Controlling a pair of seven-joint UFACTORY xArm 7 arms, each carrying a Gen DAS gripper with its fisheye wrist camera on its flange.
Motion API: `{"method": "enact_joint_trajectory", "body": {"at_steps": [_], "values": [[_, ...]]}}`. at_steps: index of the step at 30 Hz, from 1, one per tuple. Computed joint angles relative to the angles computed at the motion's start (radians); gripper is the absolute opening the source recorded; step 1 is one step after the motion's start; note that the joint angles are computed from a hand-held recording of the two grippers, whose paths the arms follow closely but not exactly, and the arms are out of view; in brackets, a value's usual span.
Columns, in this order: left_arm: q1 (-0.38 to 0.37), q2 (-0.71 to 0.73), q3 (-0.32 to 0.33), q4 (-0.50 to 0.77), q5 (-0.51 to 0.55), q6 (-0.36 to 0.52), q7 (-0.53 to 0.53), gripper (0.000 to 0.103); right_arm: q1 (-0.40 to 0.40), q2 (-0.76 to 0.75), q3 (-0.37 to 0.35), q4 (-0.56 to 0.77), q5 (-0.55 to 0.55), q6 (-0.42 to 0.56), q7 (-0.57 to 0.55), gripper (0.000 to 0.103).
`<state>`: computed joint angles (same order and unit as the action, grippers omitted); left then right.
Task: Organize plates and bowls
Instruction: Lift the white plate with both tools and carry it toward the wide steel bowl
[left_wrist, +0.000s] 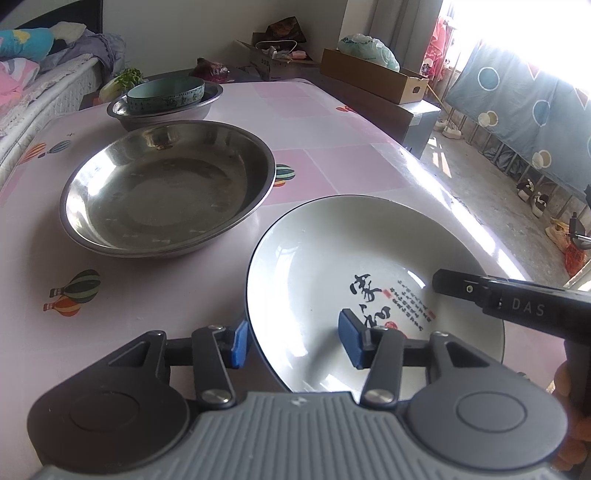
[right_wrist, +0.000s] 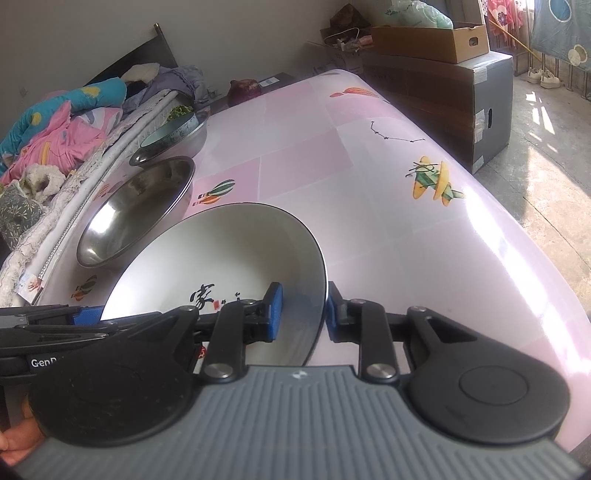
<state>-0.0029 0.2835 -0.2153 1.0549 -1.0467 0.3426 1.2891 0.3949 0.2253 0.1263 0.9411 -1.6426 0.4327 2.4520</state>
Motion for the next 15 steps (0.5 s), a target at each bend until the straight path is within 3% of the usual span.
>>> {"method": "enact_joint_trajectory", "body": {"at_steps": [4,15], "values": [[-0.010,0.001,0.002,0.001,0.022,-0.020,-0.037,0.050,0.011,0.006,0.002,0.010,0.044,0.026,-0.055,0.025],[-0.005,0.000,-0.008,0.001,0.084,-0.025,-0.125,0.050,0.019,-0.006,-0.008,0.007,0.058,0.032,-0.056,0.025]]}}
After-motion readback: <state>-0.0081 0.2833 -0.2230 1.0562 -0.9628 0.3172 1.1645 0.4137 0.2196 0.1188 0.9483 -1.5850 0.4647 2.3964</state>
